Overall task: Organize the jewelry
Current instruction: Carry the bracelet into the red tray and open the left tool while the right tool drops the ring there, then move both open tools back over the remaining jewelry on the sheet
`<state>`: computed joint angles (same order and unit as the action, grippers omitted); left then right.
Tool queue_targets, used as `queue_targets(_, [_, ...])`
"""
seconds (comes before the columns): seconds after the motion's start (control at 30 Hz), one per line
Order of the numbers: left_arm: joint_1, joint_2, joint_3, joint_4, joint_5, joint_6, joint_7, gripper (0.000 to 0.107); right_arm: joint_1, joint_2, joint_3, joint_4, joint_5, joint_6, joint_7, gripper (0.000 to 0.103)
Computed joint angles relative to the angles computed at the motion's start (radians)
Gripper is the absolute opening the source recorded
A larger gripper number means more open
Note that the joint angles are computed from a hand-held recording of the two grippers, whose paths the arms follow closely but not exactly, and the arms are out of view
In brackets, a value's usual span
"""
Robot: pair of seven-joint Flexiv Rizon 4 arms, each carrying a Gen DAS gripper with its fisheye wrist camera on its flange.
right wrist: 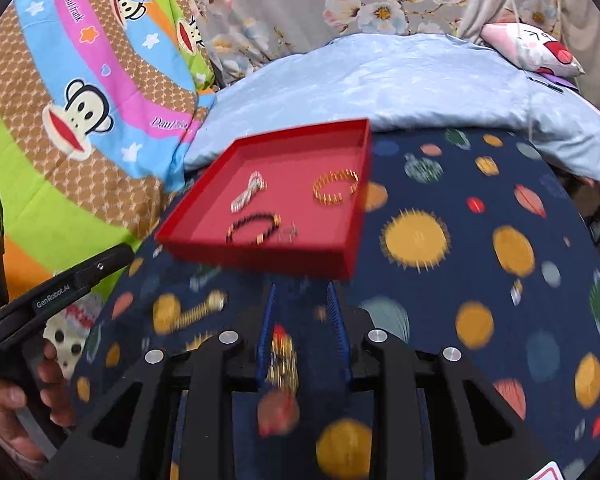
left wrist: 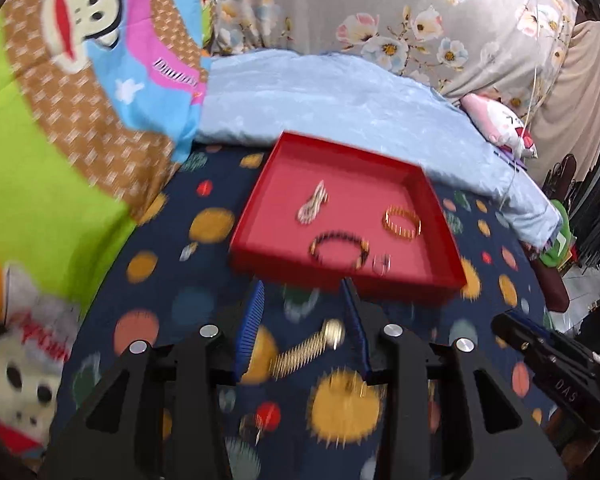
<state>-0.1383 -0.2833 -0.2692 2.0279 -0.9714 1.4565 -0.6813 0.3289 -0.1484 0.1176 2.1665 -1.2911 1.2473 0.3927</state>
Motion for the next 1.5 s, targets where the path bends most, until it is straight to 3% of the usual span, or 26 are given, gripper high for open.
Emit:
queue_targets(0.3, [-0.060, 0.118, 0.046, 0.208, -0.206, 0.022, 0.103, 0.038, 0.050, 0.073, 0.075, 0.109, 0.079, -0.065, 0.029, 0.026])
queue_targets(0.53, [-0.125, 0.146, 0.119, 0.274, -0.293, 0.020, 0.173, 0.038, 0.089, 0.055, 0.091, 0.127, 0.118, -0.051, 0.029, 0.026])
queue_targets(0.8, [-0.148, 0.105, 0.116, 0.232, -0.382, 0.033, 0.237, 0.040, 0.118, 0.033, 0.082, 0.108, 0.138, -0.048, 0.016, 0.026])
queue_targets(1.03, [-0.150, 0.026, 0.089, 0.162, -0.377, 0.056, 0.244, 0.039, 0.127, 0.032, 0.077, 0.103, 0.153, -0.058, 0.009, 0.026])
queue_targets(1.2, [-0.136, -0.011, 0.055, 0.141, -0.358, 0.098, 0.239, 0.029, 0.128, 0.030, 0.076, 0.102, 0.161, -0.062, 0.005, 0.030])
queue_targets(1.27, [-0.127, -0.013, 0.051, 0.142, -0.331, 0.096, 0.225, 0.016, 0.127, 0.026, 0.074, 0.101, 0.164, -0.057, 0.004, 0.030])
queue_targets(1.5, [-0.114, 0.008, 0.033, 0.150, -0.383, 0.062, 0.269, 0.016, 0.125, 0.016, 0.065, 0.102, 0.163, -0.032, 0.011, 0.030])
